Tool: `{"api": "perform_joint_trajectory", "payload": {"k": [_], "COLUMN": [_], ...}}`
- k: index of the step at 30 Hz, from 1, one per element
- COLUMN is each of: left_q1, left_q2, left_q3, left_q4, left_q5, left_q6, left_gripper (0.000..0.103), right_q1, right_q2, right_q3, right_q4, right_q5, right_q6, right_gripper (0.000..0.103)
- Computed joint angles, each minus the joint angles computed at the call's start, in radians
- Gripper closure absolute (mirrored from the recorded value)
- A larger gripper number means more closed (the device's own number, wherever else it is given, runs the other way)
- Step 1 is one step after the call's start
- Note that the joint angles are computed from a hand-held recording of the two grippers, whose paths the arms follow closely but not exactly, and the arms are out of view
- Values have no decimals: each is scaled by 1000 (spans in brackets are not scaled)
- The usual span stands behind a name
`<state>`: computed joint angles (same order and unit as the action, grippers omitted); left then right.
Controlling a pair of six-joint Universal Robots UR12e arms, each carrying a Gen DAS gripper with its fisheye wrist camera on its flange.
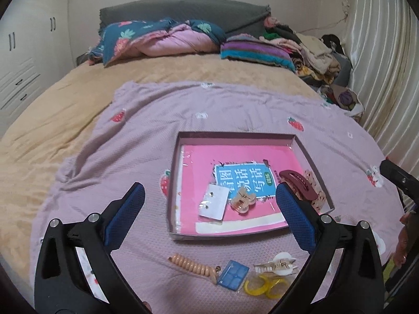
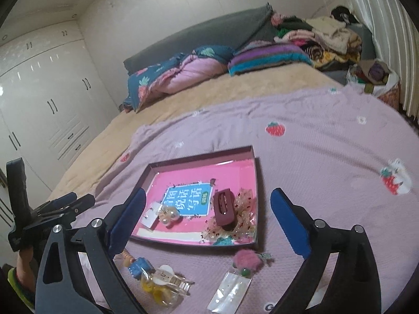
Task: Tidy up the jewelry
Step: 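Move both open tools back toward the remaining jewelry beside the box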
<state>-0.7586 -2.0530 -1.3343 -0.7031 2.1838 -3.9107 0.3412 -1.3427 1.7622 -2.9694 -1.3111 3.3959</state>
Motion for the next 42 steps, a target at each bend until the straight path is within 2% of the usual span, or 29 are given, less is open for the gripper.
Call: {"api": "perform_joint_trajectory", "payload": {"k": [9, 15, 23, 34, 42], "left_q1": [-17, -25, -40, -55, -67], "left_q2": [29, 46, 68, 87, 81], "left_q3": [-43, -72, -121, -164, -173], "left_q4": [20, 2, -14, -37, -22], "left_q5": [35, 31, 31, 15, 2], "left_q6": [-10, -31, -53, -84, -48], "left_gripper": [10, 10, 10, 10, 10], "right_q1": [8, 19, 29, 56, 71], "right_q2": [-41, -57, -74, -91, -97], "right_q3": [34, 54, 82, 114, 130], "right_q4": [-43, -44, -27, 2, 34], "right_q5": [-8, -3, 6, -25, -31], "right_q6": [-33, -60, -85, -160, -198], "right_gripper": [7, 6, 6, 6, 6]}}
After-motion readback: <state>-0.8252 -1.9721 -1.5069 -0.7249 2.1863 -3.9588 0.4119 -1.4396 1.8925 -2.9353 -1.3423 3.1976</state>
